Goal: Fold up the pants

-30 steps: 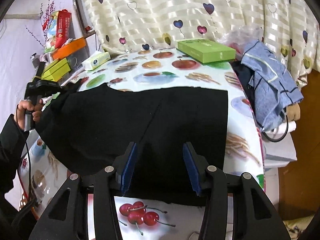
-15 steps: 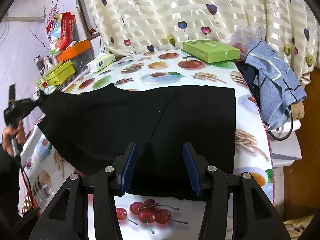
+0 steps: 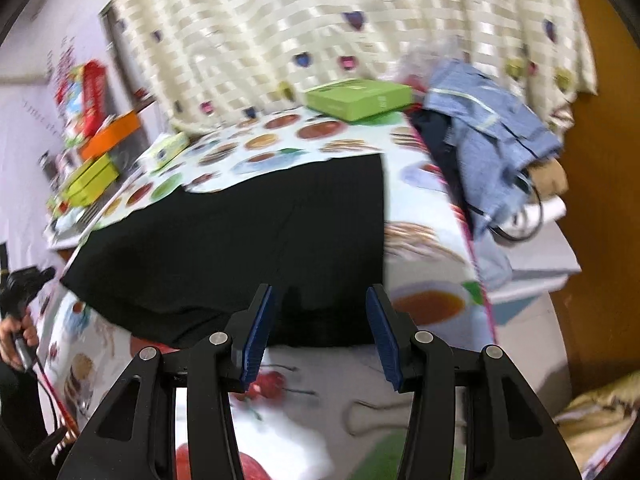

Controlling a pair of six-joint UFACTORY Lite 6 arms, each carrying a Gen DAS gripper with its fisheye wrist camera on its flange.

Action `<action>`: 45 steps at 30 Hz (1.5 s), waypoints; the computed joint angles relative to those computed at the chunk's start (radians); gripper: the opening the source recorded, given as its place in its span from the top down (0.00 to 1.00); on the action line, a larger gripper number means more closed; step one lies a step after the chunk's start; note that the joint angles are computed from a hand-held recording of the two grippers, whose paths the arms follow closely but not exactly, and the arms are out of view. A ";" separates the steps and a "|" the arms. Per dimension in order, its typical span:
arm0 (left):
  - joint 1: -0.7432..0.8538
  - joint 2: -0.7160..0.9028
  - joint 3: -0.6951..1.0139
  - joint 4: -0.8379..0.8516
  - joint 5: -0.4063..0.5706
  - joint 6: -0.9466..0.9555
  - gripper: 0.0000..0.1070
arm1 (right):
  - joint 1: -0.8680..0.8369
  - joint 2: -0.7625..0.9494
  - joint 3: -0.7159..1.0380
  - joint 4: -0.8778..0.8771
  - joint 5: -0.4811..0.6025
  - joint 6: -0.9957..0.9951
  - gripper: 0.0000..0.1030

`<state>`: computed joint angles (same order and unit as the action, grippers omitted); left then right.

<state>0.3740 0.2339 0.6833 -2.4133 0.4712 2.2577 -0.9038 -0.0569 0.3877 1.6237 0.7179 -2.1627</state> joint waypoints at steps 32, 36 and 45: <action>-0.496 -0.051 -0.065 0.202 0.012 0.007 0.62 | -0.043 -0.132 -0.085 0.130 -0.080 -0.126 0.94; -0.539 -0.054 -0.081 0.162 -0.013 0.041 0.61 | 0.053 -0.317 -0.171 0.039 -0.003 0.011 0.77; -0.629 -0.002 -0.008 0.167 -0.064 -0.051 0.61 | 0.659 -0.153 -0.154 0.582 -0.353 -0.406 0.77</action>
<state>-0.2554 0.2318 0.6755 -2.2463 0.4074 2.2071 -0.2445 -0.2098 0.2340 2.2054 0.3649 -2.5688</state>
